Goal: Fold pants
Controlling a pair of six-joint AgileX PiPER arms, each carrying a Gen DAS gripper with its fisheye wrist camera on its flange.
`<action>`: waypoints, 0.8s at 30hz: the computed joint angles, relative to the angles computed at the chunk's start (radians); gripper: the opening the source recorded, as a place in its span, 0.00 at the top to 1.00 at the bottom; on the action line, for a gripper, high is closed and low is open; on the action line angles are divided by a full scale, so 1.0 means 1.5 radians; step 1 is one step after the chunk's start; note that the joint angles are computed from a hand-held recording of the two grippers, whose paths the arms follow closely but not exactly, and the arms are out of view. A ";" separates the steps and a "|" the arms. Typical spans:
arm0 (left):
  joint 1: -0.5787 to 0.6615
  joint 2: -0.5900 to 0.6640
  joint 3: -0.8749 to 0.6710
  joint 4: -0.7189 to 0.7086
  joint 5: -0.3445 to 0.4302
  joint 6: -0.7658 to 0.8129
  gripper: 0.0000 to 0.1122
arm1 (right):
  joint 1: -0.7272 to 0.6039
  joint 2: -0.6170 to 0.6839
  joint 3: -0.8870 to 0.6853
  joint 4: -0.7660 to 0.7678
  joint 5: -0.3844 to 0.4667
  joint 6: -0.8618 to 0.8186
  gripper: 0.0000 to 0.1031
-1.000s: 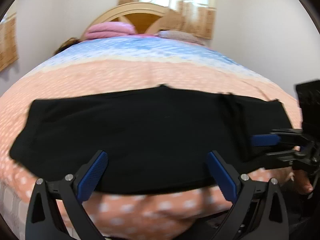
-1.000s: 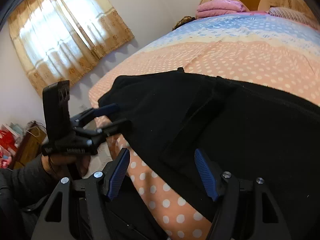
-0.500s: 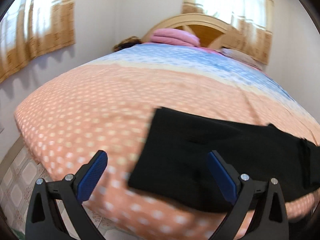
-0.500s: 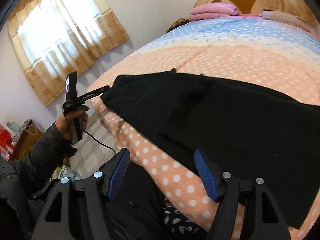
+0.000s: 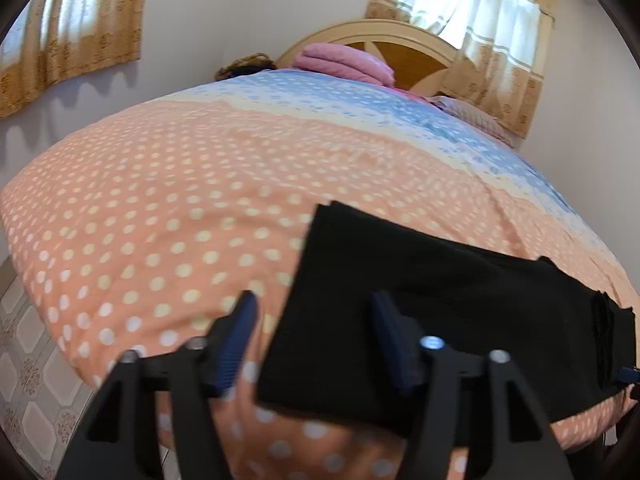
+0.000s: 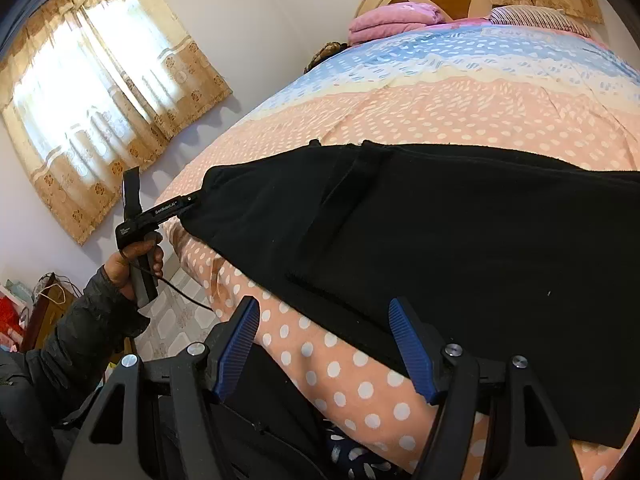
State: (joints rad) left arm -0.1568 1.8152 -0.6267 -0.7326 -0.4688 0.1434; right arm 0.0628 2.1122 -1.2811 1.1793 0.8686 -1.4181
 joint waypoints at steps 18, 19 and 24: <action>0.071 -0.009 0.004 0.288 0.043 -0.273 0.77 | -0.001 -0.010 0.032 0.039 -0.008 -0.032 0.33; 0.077 -0.010 0.008 0.321 0.038 -0.309 0.79 | -0.002 -0.011 0.033 0.040 -0.008 -0.032 0.33; 0.106 -0.042 0.053 0.480 -0.027 -0.477 0.84 | -0.008 -0.010 0.035 0.052 -0.004 -0.036 0.33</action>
State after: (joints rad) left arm 0.0029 1.7521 -0.5468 -0.0124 -0.5092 -0.5717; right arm 0.0504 2.0970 -1.2282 1.2570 0.8626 -1.4720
